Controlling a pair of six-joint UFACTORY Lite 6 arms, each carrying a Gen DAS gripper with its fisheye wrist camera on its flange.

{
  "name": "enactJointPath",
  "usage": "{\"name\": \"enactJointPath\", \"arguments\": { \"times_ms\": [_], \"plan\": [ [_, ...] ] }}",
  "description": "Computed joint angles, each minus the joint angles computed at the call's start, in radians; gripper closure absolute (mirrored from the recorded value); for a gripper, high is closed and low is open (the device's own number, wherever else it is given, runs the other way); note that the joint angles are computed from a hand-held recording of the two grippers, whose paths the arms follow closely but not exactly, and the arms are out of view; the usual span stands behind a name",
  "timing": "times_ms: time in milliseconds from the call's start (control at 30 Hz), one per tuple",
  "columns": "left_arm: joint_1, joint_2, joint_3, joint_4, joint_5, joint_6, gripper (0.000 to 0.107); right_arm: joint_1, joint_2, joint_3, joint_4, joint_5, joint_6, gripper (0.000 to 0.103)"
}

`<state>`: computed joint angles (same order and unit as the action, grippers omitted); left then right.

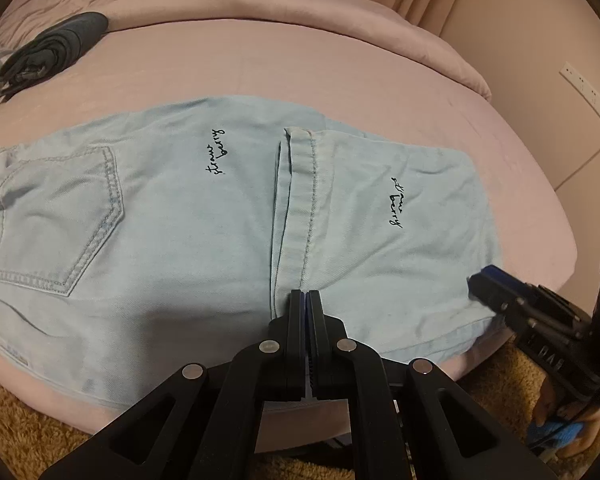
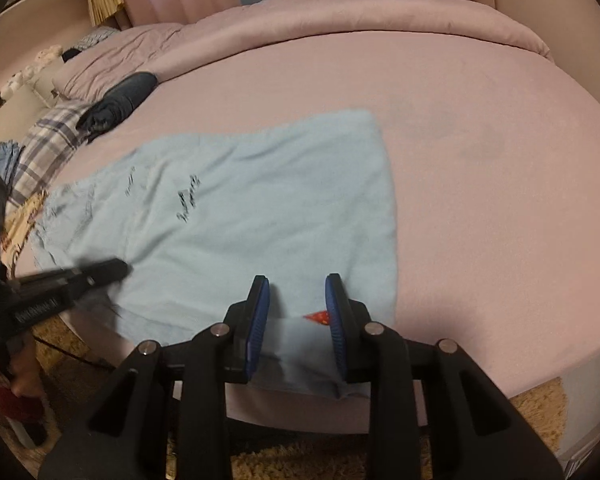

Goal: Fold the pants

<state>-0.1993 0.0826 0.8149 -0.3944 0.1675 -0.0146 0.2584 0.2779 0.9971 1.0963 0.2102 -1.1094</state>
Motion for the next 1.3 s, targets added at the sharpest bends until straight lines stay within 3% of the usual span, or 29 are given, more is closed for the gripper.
{"name": "enactJointPath", "arguments": {
  "times_ms": [233,367,433,567,700,767,900,967,1033,1167,1300],
  "plan": [
    [0.044,-0.031,-0.038,-0.299,0.016,0.306,0.1,-0.026,-0.074,-0.078,0.041,0.027,-0.055,0.076],
    [0.064,-0.056,-0.063,-0.398,0.029,0.415,0.1,-0.006,-0.113,-0.091,-0.178,0.027,0.173,0.076],
    [0.071,-0.068,-0.075,-0.433,0.031,0.453,0.1,-0.026,-0.124,-0.06,-0.285,0.096,0.279,0.076],
    [0.075,-0.08,-0.088,-0.484,0.026,0.507,0.1,-0.085,-0.128,0.031,-0.276,0.188,0.288,0.072],
    [0.111,-0.09,-0.105,-0.67,0.061,0.695,0.1,-0.053,-0.008,0.224,-0.475,0.138,0.488,0.071],
    [0.148,-0.095,-0.117,-0.768,0.103,0.792,0.1,-0.045,0.094,0.344,-0.492,0.166,0.526,0.072],
    [0.19,-0.115,-0.143,-0.854,0.148,0.887,0.1,-0.001,0.394,0.659,-0.757,0.235,0.83,0.071],
    [0.194,-0.131,-0.158,-0.862,0.148,0.9,0.1,0.01,0.511,0.768,-0.823,0.265,0.889,0.071],
    [0.192,-0.138,-0.165,-0.852,0.141,0.895,0.1,0.022,0.517,0.76,-0.841,0.214,0.894,0.07],
    [0.19,-0.168,-0.19,-0.843,0.129,0.898,0.1,0.023,0.527,0.783,-0.861,0.235,0.932,0.071],
    [0.205,-0.173,-0.197,-0.877,0.152,0.928,0.1,0.032,0.454,0.664,-0.885,0.153,0.954,0.071]
  ]
}}
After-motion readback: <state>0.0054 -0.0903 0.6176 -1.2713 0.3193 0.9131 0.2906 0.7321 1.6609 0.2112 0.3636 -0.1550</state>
